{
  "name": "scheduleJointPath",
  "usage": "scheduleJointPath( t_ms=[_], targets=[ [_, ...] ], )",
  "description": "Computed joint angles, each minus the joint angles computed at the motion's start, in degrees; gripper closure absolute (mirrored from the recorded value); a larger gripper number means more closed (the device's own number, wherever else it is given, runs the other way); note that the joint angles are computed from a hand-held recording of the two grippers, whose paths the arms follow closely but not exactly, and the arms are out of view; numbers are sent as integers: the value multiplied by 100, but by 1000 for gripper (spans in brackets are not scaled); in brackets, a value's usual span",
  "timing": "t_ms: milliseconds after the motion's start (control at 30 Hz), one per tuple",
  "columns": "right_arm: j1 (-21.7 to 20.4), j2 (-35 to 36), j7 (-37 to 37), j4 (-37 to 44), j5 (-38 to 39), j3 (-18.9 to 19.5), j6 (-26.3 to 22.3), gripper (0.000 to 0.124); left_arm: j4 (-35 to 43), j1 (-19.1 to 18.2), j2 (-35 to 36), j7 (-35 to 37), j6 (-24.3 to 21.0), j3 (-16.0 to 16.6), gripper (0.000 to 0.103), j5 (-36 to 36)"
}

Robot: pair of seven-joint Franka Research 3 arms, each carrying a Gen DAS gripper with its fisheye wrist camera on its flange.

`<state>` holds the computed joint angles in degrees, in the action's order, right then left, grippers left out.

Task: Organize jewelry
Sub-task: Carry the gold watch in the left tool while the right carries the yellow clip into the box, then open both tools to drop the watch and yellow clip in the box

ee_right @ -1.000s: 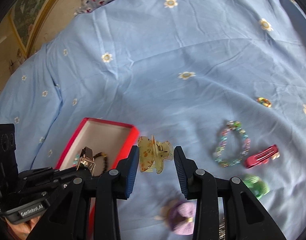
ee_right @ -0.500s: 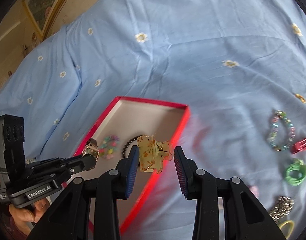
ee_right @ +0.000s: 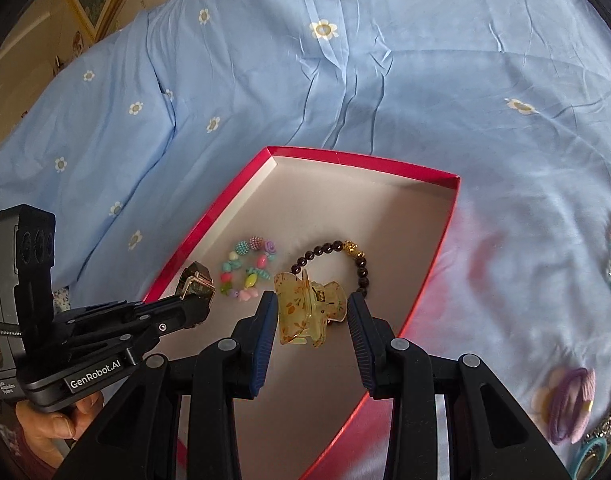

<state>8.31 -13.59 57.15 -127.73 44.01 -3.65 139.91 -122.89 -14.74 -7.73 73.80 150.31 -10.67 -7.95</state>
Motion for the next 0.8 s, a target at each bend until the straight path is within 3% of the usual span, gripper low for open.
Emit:
scheduleJointPath(
  t_ms=[533, 800],
  targets=[
    [-16, 436, 96, 277, -270, 102, 79, 87, 415, 143, 478, -43, -176, -106, 96, 332],
    [-49, 489, 99, 340, -212, 107, 10, 86, 490, 160, 491, -115, -317, -126, 86, 443]
  ],
)
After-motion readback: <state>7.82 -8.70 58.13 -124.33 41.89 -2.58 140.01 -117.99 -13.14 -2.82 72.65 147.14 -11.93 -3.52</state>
